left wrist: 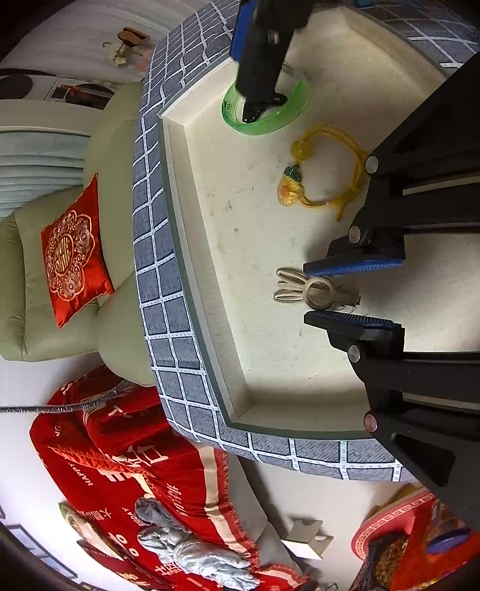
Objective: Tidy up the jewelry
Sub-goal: 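Lower the bunny-ear clip into the tray and open the left tool, then move both open tools back over the jewelry on the table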
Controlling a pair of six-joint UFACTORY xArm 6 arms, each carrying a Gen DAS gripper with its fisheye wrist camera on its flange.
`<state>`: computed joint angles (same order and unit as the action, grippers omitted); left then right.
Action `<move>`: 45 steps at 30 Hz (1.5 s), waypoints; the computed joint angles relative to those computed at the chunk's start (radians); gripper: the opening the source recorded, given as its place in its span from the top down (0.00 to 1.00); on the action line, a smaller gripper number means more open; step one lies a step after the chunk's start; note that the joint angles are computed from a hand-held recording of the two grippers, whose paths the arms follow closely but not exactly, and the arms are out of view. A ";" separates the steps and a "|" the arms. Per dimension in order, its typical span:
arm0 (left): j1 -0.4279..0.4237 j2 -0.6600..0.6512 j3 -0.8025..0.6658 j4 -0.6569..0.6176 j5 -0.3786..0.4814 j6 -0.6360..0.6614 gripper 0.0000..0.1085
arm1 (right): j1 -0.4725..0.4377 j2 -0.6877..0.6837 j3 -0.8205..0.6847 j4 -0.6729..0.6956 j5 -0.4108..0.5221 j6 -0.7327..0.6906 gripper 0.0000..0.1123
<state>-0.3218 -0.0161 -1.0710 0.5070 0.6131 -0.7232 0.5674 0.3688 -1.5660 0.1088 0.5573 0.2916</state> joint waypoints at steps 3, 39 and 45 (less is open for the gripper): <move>0.004 0.002 -0.002 -0.013 -0.004 0.000 0.67 | 0.004 -0.055 0.062 0.013 -0.037 -0.003 0.30; -0.037 -0.222 0.147 0.202 -0.010 -0.217 0.05 | 0.062 -0.438 0.491 -0.129 -0.220 0.155 0.08; -0.061 -0.378 0.270 0.121 -0.026 -0.170 0.05 | 0.077 -0.513 0.548 -0.075 -0.174 0.115 0.09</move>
